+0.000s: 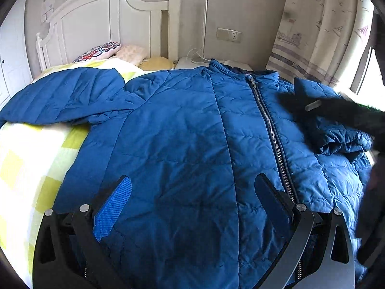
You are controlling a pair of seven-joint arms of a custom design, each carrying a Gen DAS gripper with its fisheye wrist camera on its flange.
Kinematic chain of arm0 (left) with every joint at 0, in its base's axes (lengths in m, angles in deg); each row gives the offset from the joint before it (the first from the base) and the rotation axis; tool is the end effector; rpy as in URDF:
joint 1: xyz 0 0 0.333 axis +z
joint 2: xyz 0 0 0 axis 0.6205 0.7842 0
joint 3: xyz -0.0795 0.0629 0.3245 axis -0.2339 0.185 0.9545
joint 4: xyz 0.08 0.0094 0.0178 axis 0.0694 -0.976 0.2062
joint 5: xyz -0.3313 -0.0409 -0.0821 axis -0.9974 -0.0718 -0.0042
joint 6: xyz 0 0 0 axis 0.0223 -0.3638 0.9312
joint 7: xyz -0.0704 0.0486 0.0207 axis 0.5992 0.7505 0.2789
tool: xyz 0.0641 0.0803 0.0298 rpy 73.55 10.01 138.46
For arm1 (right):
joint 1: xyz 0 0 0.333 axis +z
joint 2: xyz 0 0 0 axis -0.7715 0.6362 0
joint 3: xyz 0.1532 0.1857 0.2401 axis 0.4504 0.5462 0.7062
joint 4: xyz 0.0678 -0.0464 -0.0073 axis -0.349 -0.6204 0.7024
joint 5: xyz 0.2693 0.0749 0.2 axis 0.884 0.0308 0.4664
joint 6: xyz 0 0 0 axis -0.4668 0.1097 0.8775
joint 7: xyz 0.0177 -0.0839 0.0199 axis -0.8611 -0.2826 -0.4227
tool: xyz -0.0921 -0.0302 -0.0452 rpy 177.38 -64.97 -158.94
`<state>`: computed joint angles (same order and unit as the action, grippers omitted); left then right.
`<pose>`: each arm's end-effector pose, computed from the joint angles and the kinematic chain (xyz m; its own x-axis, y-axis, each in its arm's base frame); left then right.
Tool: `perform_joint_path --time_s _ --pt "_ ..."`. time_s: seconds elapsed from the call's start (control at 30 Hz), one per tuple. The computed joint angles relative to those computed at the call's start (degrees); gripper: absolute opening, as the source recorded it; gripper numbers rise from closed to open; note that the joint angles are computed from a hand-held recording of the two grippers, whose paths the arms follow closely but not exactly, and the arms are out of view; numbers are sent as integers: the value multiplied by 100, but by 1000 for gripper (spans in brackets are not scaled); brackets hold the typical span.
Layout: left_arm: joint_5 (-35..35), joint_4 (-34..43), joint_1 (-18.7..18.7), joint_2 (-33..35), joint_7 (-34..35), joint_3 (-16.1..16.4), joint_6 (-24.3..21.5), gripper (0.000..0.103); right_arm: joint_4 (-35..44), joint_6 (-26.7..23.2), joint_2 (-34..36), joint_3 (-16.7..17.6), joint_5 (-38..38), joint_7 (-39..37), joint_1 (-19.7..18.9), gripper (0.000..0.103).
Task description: Fold large clothes
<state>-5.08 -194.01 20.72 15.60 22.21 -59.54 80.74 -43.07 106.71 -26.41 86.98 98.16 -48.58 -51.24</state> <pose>0.4500 -0.2751 0.5388 0.4673 -0.8816 0.0661 -0.5943 -0.3685 -0.7149 0.6486 0.0672 0.5746 0.7649 -0.5882 -0.2626 -0.5419 -0.3673 -0.7559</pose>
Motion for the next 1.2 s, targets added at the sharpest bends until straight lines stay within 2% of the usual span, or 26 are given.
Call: perform_joint_path --time_s 0.07,0.1,0.13,0.17,0.23,0.3,0.37,0.4,0.43,0.47,0.5,0.53,0.57,0.63,0.7,0.73,0.77,0.8,0.83,0.87,0.9,0.97,1.03,1.1,1.2 --pt "-23 18 1 27 65 5 25 98 -335 370 -315 -87 477 -175 -212 48" --pt "-29 64 -8 68 137 -1 -5 98 -342 583 -335 -173 679 -119 -301 66" --pt "-12 107 -32 101 182 -18 -77 98 -361 915 -336 -286 917 158 -402 75" --pt "31 207 -75 177 273 -47 -231 98 -245 1056 -221 -381 979 530 -494 75" --pt "54 431 -172 361 558 -78 -503 98 150 1050 154 -584 542 1652 -667 76" --pt "-15 663 -275 539 857 -72 -784 98 936 671 789 -659 -52 2504 -791 76" --pt "-88 964 -408 763 1140 -63 -1239 98 1675 253 1318 -656 -383 2815 -826 76" --pt "-106 1056 -469 832 1221 -44 -1399 98 1944 209 1518 -493 -555 2888 -892 73" --pt "-114 1083 -512 854 1261 -20 -1454 98 2013 271 1570 -293 -648 2861 -970 47" --pt "-115 1090 -540 860 1283 5 -1471 98 1882 447 1461 -293 -628 2648 -893 24" --pt "-136 1051 -545 834 1276 33 -1419 98 1550 751 1200 -187 -485 2198 -873 0" --pt "-185 997 -529 798 1276 59 -1329 98 1109 1160 906 119 -136 1669 -975 0" --pt "-299 929 -483 754 1293 89 -1176 98 726 1293 567 405 427 816 -1093 0" --pt "-484 815 -399 680 1314 130 -918 98 202 1337 41 569 841 -186 -1025 0" --pt "-643 662 -311 580 1281 161 -640 99 -53 954 -300 657 897 -748 -818 0" --pt "-664 626 -291 561 1253 158 -577 99 0 743 -315 638 781 -724 -697 0" --pt "-680 561 -266 518 1209 161 -483 99 172 520 -257 617 578 -565 -534 3" --pt "-677 506 -246 481 1154 159 -404 99 333 355 -188 579 424 -370 -387 23" --pt "-662 447 -229 442 1084 156 -330 99 404 344 -150 528 437 -228 -286 56" --pt "-614 377 -212 389 975 154 -259 99 472 279 -103 471 548 -66 -244 68" --pt "-548 303 -194 333 874 148 -171 99 467 233 -77 402 805 56 -283 72" --pt "-366 199 -170 249 682 120 -40 99 290 316 -89 224 1117 137 -352 72" --pt "-183 227 -177 252 600 72 -72 99 -99 998 -183 -64 1061 472 -325 73" --pt "-94 600 -255 470 873 -2 -424 99 -389 1463 -200 -289 883 1009 -368 73" --pt "-53 1577 -468 1052 1732 -37 -884 99 -932 1648 -236 -486 935 1454 -685 73"
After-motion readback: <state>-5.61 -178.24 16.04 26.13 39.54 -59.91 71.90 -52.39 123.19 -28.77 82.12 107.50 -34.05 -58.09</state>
